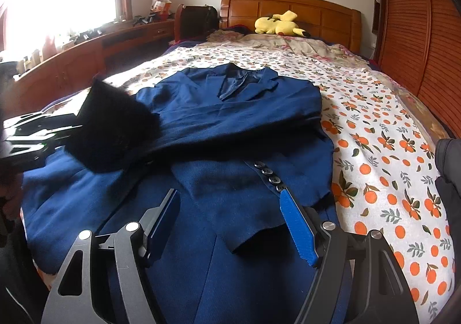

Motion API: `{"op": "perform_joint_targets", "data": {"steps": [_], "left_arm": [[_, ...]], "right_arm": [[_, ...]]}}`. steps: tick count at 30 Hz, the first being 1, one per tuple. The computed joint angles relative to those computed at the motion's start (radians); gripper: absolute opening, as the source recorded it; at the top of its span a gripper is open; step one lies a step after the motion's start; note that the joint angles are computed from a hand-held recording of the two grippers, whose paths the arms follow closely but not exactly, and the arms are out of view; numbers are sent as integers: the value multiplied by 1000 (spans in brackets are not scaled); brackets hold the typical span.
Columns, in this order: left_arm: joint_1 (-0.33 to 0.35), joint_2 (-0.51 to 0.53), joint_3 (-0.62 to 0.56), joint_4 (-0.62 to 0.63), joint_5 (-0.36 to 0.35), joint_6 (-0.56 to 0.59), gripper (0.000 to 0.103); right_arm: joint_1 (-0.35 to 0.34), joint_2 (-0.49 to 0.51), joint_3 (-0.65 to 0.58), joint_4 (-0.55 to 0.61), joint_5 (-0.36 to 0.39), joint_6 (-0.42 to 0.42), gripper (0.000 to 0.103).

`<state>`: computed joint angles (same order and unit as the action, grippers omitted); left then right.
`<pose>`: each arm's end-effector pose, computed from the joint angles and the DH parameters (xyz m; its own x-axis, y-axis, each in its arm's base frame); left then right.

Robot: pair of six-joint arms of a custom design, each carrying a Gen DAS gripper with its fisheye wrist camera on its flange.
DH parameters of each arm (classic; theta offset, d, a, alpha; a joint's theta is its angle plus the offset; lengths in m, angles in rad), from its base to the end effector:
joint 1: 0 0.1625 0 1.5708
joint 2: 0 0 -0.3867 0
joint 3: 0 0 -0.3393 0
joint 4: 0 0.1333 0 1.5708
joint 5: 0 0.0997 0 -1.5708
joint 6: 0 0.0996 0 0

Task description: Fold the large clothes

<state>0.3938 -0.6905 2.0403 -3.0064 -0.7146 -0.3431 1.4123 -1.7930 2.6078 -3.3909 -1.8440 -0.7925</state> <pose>-0.3609 -0.3758 0.0213 -0.6026 0.4179 -0.6799 0.7617 0.5552 -0.3339 0.0606 -0.2952 0.3256 -0.7025 -0.1122 0.7028 -0.5921 0.6399 -0.4898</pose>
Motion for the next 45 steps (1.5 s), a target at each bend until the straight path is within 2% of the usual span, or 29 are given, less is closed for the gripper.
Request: {"op": "perform_joint_targets", "data": {"steps": [9, 15, 17, 21, 25, 32, 36, 39, 40, 41, 42, 43, 44, 45], "left_arm": [[-10, -96, 108, 39, -28, -75, 59], [7, -80, 135, 63, -66, -112, 59], [25, -67, 130, 65, -87, -113, 47], [53, -39, 109, 84, -122, -114, 34], [53, -23, 98, 84, -142, -89, 5], [-3, -55, 105, 89, -156, -89, 2], [-30, -67, 108, 96, -131, -99, 3], [-49, -82, 123, 110, -93, -110, 9], [-54, -88, 129, 112, -82, -116, 17], [-59, -98, 142, 104, -70, -119, 37], [-66, -109, 156, 93, -58, -123, 52], [-70, -119, 169, 87, -42, -131, 81], [-77, -130, 189, 68, -27, -135, 87], [-83, -142, 208, 49, -16, -135, 87]], "right_arm": [[20, 26, 7, -23, -17, -4, 70], [27, 37, 11, -34, -24, -4, 70], [27, 40, 10, -34, -27, -3, 70], [24, 35, 11, -27, -23, -2, 70], [25, 36, 10, -27, -24, -2, 70], [24, 36, 11, -24, -24, -3, 70], [19, 43, 14, -31, -24, -6, 70], [18, 48, 18, -41, -22, -7, 70], [18, 48, 19, -44, -22, -7, 70], [18, 49, 18, -45, -22, -7, 70], [17, 50, 18, -46, -21, -5, 70], [12, 45, 19, -40, -12, 3, 70], [3, 35, 16, -24, 4, 7, 70], [-3, 34, 17, -25, 10, 11, 70]]}}
